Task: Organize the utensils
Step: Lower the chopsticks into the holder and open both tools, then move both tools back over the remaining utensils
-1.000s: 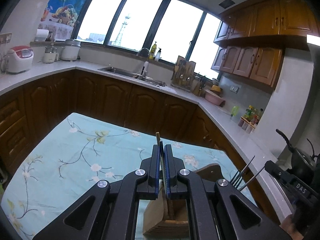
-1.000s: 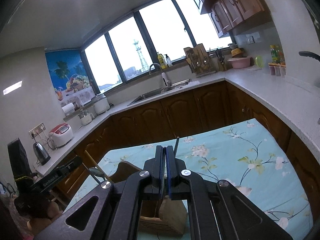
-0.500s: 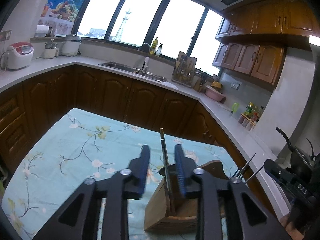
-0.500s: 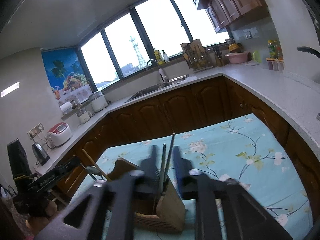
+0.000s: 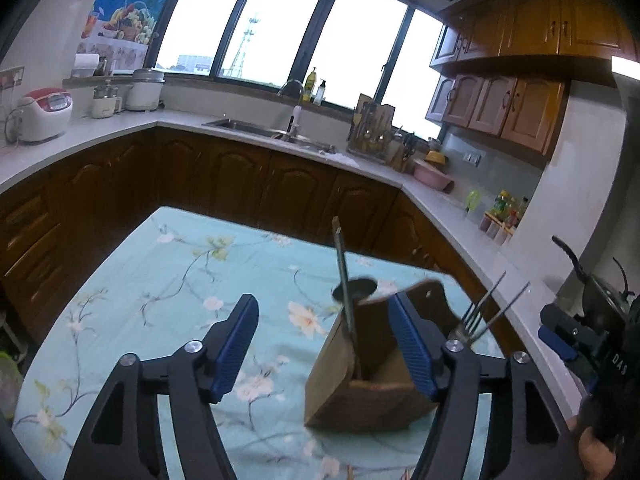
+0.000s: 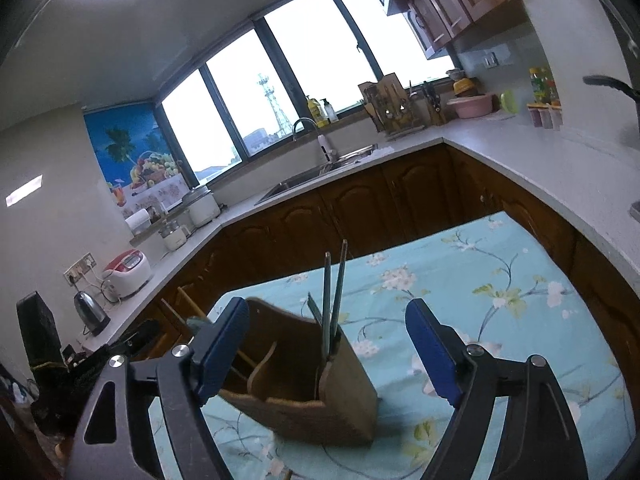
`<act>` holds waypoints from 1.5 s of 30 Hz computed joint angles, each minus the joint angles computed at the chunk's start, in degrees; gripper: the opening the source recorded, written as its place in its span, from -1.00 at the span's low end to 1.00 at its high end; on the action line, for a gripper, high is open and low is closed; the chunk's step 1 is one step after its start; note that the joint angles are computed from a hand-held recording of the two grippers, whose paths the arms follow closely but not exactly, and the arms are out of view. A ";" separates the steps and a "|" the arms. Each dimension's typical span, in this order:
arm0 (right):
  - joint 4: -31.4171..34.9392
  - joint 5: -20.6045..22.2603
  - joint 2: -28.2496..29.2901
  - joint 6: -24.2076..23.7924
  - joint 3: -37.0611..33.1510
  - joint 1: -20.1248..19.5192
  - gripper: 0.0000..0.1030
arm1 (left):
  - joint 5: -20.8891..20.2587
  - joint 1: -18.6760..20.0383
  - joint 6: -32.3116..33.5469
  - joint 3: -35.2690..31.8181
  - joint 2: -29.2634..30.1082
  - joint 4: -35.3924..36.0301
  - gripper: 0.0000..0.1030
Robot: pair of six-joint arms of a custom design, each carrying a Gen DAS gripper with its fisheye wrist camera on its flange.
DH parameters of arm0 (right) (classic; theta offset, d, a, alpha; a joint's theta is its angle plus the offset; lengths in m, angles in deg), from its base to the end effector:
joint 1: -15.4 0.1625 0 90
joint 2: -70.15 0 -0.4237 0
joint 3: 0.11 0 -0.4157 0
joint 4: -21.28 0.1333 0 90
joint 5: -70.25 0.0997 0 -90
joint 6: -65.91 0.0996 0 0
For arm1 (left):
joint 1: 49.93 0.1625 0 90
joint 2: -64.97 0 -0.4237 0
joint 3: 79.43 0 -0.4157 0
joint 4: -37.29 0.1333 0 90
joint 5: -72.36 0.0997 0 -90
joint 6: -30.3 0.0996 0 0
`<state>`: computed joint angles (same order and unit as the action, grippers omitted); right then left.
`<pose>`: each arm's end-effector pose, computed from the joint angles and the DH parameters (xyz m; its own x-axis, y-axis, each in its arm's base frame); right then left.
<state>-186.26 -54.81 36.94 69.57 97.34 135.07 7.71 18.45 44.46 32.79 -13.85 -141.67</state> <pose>0.3929 -0.5359 0.0514 -0.9562 0.0282 0.2914 -0.2353 0.5185 -0.8221 -0.0427 -0.5853 0.3806 -0.8898 0.1332 -0.4365 0.4394 0.5086 -0.7404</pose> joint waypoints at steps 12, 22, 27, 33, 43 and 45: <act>-0.15 -0.89 -1.19 4.11 4.59 1.92 0.85 | 6.50 -4.26 -1.58 6.52 -8.27 6.38 0.58; 1.14 -4.49 -1.36 6.13 7.54 4.66 0.89 | 8.43 -5.56 -3.89 9.37 -13.74 11.75 0.59; 2.48 -5.46 -1.58 8.49 9.17 5.38 0.89 | 9.56 -6.15 -5.46 10.12 -15.66 14.89 0.59; 3.34 -5.50 -2.36 11.51 11.86 5.87 0.89 | 11.27 -6.95 -6.78 11.65 -18.36 18.28 0.59; 6.26 -6.21 -2.46 15.15 13.96 6.21 0.89 | 13.19 -7.56 -10.29 12.96 -20.53 25.69 0.59; 6.93 -6.21 -2.16 15.67 14.01 6.20 0.89 | 13.35 -7.56 -10.63 12.95 -20.36 26.59 0.59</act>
